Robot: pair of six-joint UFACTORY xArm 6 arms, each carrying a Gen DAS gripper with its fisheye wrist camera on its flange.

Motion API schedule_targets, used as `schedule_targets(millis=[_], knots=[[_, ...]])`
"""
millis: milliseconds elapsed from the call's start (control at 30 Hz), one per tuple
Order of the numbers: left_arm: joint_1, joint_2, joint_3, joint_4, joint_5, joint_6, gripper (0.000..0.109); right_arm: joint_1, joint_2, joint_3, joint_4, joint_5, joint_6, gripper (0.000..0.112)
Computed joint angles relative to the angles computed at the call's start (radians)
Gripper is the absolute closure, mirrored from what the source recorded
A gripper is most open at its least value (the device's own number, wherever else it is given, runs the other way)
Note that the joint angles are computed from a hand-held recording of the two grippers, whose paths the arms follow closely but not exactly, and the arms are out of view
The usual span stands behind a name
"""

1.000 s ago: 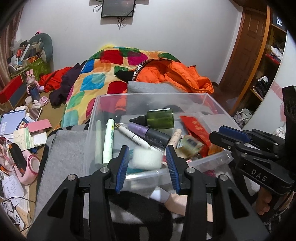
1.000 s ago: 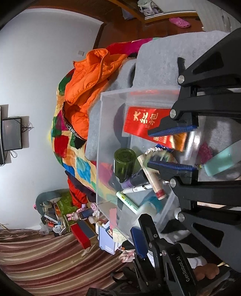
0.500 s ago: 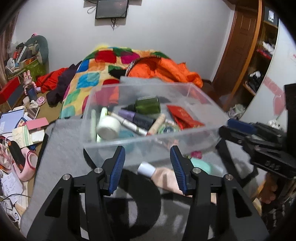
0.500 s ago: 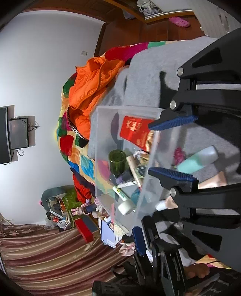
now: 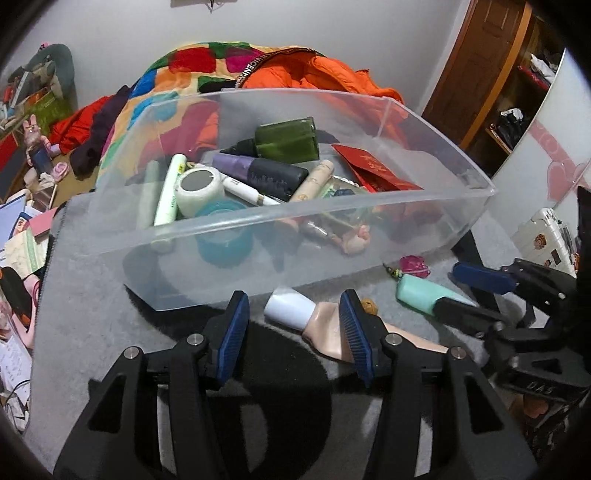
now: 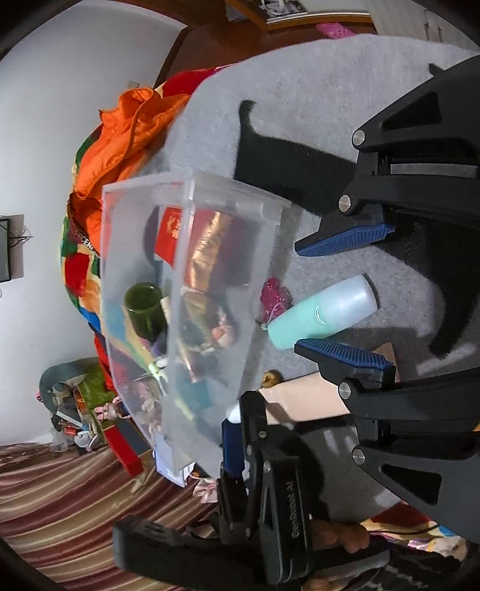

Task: Organize objects
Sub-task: 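Grasp foundation tube with left tool while right tool grasps mint bottle, then drop mint bottle into box with right tool while left tool holds foundation tube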

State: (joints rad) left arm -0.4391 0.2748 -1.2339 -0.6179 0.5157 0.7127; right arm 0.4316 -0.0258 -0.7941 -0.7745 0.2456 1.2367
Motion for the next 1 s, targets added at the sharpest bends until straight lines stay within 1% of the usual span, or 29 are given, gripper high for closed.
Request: schedule_targets(millis=[67,100,133,167,233,300,333,467,633,833,933,967,1000], knots=[[-0.008,-0.009,0.019,-0.011,-0.019,0.025,0.068,-0.003,0.011,0.001,0.0,-0.019,0.001,0.07],[-0.015,-0.019,0.037,-0.01,-0.045,0.029,0.068,-0.002,0.013,0.001,-0.006,-0.017,0.004,0.07],[-0.021,-0.03,0.055,-0.01,-0.07,0.035,0.07,0.004,0.014,-0.005,-0.048,0.0,0.038,0.071],[-0.024,-0.037,0.066,-0.013,-0.083,0.04,0.07,0.012,0.018,-0.013,-0.057,0.009,0.045,0.079],[-0.025,-0.05,0.084,-0.027,-0.095,0.049,0.071,0.016,0.017,-0.01,-0.054,-0.004,0.035,0.085],[-0.022,-0.066,0.104,-0.05,-0.098,0.066,0.071,0.021,0.017,-0.014,-0.061,0.002,0.042,0.092],[-0.019,-0.077,0.118,-0.062,-0.101,0.075,0.071,0.022,0.016,-0.011,-0.05,-0.003,0.035,0.098],[-0.002,-0.125,0.167,-0.109,-0.104,0.1,0.073,0.02,0.004,0.001,-0.053,-0.012,0.051,0.099],[0.014,-0.185,0.215,-0.16,-0.123,0.131,0.074,0.019,-0.026,0.02,-0.111,-0.031,0.129,0.099],[0.02,-0.226,0.219,-0.223,-0.123,0.17,0.075,0.031,-0.078,0.024,-0.181,-0.014,0.197,0.099],[0.022,-0.233,0.203,-0.245,-0.118,0.176,0.077,0.036,-0.104,0.018,-0.21,0.004,0.216,0.099],[0.024,-0.234,0.198,-0.256,-0.114,0.183,0.094,0.035,-0.111,0.018,-0.215,0.005,0.218,0.099],[0.031,-0.233,0.184,-0.259,-0.092,0.181,0.101,0.036,-0.12,0.014,-0.23,0.012,0.228,0.099]])
